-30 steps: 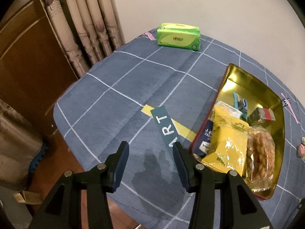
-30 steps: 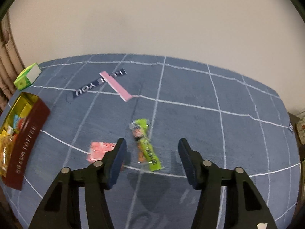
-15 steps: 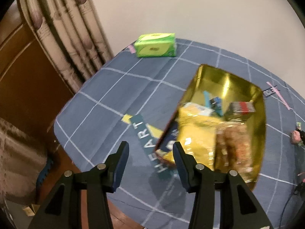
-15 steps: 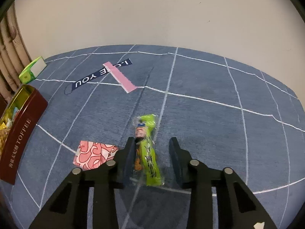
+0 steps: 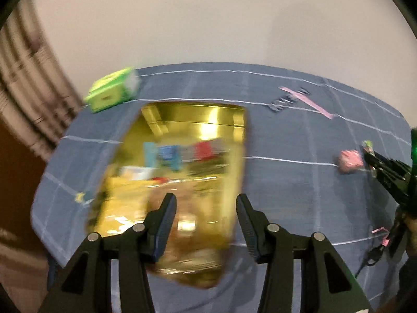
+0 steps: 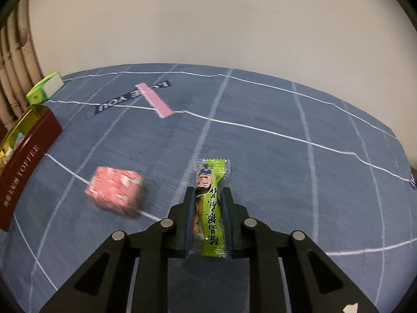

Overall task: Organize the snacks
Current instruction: 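Move the right gripper to the green stick candy and grasp it, then grasp the pink wrapped candy with the left gripper while the right gripper holds the stick candy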

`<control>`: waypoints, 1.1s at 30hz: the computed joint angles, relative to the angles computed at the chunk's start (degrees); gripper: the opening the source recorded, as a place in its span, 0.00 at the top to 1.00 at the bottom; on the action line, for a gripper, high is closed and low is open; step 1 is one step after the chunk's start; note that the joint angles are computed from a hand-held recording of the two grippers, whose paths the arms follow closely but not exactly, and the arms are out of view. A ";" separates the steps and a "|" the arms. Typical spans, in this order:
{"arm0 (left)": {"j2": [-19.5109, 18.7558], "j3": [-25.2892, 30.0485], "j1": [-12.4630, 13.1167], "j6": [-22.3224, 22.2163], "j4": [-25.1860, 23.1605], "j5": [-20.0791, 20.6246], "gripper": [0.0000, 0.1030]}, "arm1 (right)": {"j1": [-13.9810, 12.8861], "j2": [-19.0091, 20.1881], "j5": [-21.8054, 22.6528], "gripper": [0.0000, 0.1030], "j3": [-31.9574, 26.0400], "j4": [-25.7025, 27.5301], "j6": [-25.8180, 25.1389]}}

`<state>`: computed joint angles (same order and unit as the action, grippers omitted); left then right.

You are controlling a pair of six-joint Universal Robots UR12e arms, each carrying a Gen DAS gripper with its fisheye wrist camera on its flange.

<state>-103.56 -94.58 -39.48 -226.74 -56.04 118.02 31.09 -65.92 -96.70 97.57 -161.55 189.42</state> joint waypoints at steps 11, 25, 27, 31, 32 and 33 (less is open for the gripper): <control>-7.99 7.40 -0.60 9.06 5.10 -9.85 0.53 | -2.75 -3.23 -1.93 0.83 4.66 -0.69 2.63; -13.06 13.67 -1.12 10.82 6.68 -14.87 0.39 | -3.06 -3.52 -2.04 0.82 5.14 -0.80 3.72; -13.59 14.21 -1.26 10.81 7.35 -15.20 0.39 | -3.07 -3.57 -2.04 0.82 5.18 -0.78 3.72; -14.92 15.80 -1.39 10.50 6.82 -16.27 0.37 | -3.14 -3.56 -1.69 0.82 5.15 -0.84 3.83; -15.31 16.32 -1.40 10.00 6.49 -16.23 0.37 | -3.19 -3.59 -1.53 0.82 5.19 -0.88 3.89; -15.56 16.63 -1.40 9.58 6.36 -16.13 0.37 | -3.23 -3.60 -1.37 0.82 5.20 -0.93 3.95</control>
<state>-119.13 -77.95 -40.88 -217.16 -49.68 101.89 27.86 -69.52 -98.07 102.77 -162.48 193.37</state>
